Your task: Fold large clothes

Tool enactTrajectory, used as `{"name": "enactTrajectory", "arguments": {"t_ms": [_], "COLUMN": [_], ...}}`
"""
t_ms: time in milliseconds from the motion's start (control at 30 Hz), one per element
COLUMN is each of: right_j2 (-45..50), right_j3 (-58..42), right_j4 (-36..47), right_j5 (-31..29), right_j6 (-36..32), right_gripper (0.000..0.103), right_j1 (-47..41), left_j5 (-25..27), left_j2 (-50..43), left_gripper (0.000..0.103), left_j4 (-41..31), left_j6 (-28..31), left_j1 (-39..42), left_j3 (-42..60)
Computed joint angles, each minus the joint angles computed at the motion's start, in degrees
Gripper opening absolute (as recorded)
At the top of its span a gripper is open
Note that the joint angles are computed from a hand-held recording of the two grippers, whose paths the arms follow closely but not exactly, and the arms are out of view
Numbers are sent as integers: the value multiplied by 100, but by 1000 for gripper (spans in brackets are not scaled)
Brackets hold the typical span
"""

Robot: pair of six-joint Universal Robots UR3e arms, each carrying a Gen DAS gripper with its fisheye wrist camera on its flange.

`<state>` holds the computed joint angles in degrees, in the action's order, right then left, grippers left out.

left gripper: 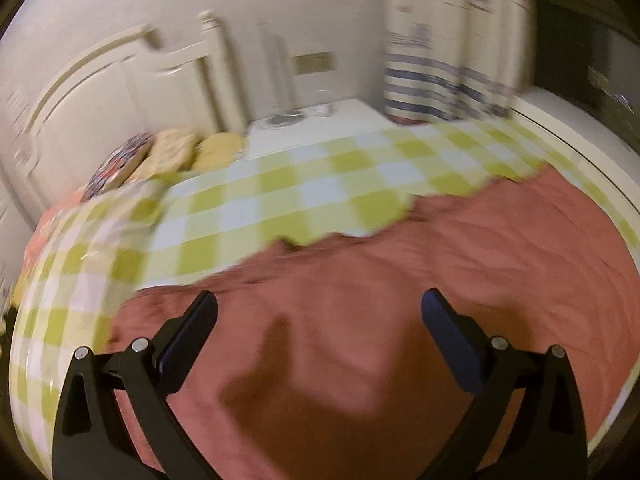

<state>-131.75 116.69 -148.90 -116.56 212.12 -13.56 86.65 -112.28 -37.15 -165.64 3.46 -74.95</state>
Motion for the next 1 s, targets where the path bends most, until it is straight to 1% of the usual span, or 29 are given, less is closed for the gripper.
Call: {"name": "enactTrajectory", "arguments": {"t_ms": [67, 100, 133, 167, 200, 233, 267, 300, 400, 467, 500, 533, 600, 667, 733, 800, 833, 867, 967, 1000], "right_j2": [298, 445, 479, 455, 393, 356, 349, 393, 163, -180, -144, -55, 565, 1455, 2566, 3525, 3824, 4280, 5200, 5430], "right_j3": [-62, -101, -95, -71, -8, 52, 126, 226, 777, 1179, 1294, 1395, 1567, 1628, 1521, 977, 741, 345, -688, -921], "right_j4": [-156, -232, -276, -269, -203, -161, -119, -97, 51, 625, 886, 1000, 785, 83, -860, -1192, -1241, -1321, -1359, -1424], "right_j5": [-217, -80, 275, 896, 1870, 2438, 3024, 3510, 4748, 5619, 5871, 5975, 5918, 5824, 5898, 5556, 5514, 5320, 4591, 4458], "right_j6": [67, 52, -28, -163, -355, -476, -635, -839, -1453, -1892, -2036, -2096, -1956, -1575, -1145, -762, -718, -634, -348, -256], "right_gripper": [98, 98, 98, 98, 98, 98, 98, 98, 98, 98, 98, 98, 98, 98, 98, 98, 98, 98, 99, 99], "right_j1": [404, 534, 506, 336, 26, -153, -297, -317, -433, -579, -485, -355, 216, 741, 1165, 1685, 1799, 2043, 2482, 2509], "left_j5": [-26, 17, 120, 227, 178, -34, -169, -211, 66, 74, 38, 33, 49, 38, 49, 57, 57, 48, -17, -10], "left_j2": [-50, -145, -285, -476, -747, -894, -894, -868, -894, -875, -860, -867, -875, -856, -900, -949, -949, -941, -852, -828], "left_gripper": [101, 101, 101, 101, 101, 101, 101, 101, 101, 101, 101, 101, 101, 101, 101, 101, 101, 101, 101, 101], "left_j4": [-52, -42, -36, -152, -538, -776, -767, -794, -682, -656, -662, -640, -605, -575, -574, -539, -539, -536, -457, -400], "left_j6": [-78, -119, -139, -177, -251, -313, -336, -356, -274, -280, -283, -294, -267, -261, -286, -316, -316, -320, -353, -377], "left_j1": [274, 414, 501, 565, 689, 830, 911, 939, 797, 786, 809, 807, 819, 829, 803, 776, 776, 777, 792, 789], "left_j3": [73, 117, 174, 298, 540, 652, 633, 658, 643, 610, 595, 580, 574, 523, 572, 593, 593, 582, 448, 397]}}
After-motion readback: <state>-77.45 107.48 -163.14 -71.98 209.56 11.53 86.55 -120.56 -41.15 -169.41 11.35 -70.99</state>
